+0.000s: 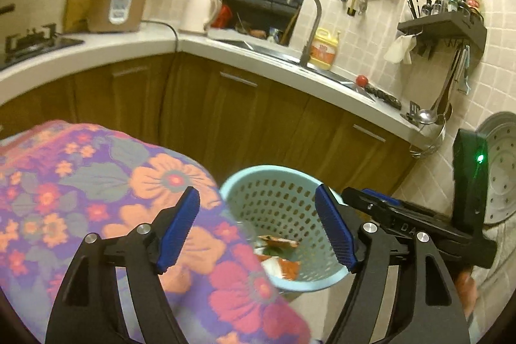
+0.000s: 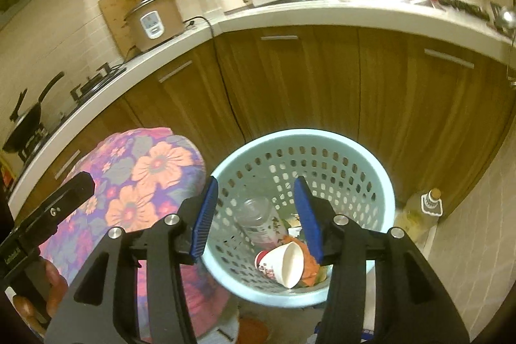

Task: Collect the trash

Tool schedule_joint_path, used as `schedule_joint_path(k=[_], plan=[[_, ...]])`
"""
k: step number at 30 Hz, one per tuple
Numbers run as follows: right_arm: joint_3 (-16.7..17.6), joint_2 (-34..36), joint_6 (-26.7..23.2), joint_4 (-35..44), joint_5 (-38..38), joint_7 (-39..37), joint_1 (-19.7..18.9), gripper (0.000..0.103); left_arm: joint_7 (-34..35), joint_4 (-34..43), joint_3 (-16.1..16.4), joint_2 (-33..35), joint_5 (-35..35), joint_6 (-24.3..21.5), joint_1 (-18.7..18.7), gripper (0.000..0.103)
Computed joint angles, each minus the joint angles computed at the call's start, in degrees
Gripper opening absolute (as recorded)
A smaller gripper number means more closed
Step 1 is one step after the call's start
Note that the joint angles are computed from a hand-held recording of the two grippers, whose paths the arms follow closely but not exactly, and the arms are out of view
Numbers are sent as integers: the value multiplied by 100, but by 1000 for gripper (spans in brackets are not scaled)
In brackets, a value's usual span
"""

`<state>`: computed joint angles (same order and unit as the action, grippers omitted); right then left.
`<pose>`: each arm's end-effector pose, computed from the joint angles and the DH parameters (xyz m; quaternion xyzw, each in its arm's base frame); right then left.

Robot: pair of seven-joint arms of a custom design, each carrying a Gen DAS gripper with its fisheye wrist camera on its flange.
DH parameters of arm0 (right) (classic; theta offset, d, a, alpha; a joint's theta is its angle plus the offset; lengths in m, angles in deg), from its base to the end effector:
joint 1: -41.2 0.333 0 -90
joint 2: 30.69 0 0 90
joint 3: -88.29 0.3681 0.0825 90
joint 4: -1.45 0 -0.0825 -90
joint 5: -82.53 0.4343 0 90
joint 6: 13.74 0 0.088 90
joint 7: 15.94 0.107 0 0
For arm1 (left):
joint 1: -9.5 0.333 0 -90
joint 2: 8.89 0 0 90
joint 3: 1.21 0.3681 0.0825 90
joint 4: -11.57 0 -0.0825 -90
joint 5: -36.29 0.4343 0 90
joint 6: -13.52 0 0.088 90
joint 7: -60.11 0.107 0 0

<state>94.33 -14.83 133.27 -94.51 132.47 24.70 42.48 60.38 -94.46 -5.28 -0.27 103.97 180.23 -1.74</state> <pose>0.7415 0.0743 0.5385 -0.7442 0.5081 -0.1106 0.4193 0.6499 -0.2335 0.5485 -0.6833 0.5260 -0.4093 0.2981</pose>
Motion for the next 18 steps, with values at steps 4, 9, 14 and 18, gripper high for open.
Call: schedule_joint_path(k=[4, 9, 14, 18], plan=[[71, -382, 496, -489, 152, -367, 136, 50, -663, -324, -85, -394, 859, -899, -117, 78], [125, -732, 1350, -1016, 588, -978, 381, 57, -1259, -667, -406, -710, 1517, -1725, 36, 83], [128, -903, 1879, -1251, 1184, -1602, 562, 66, -1727, -841, -531, -853, 1610, -1861, 212, 83], [73, -973, 2021, -1303, 1585, -1887, 648, 70, -1765, -853, -625, -885, 1725, -2018, 229, 83]])
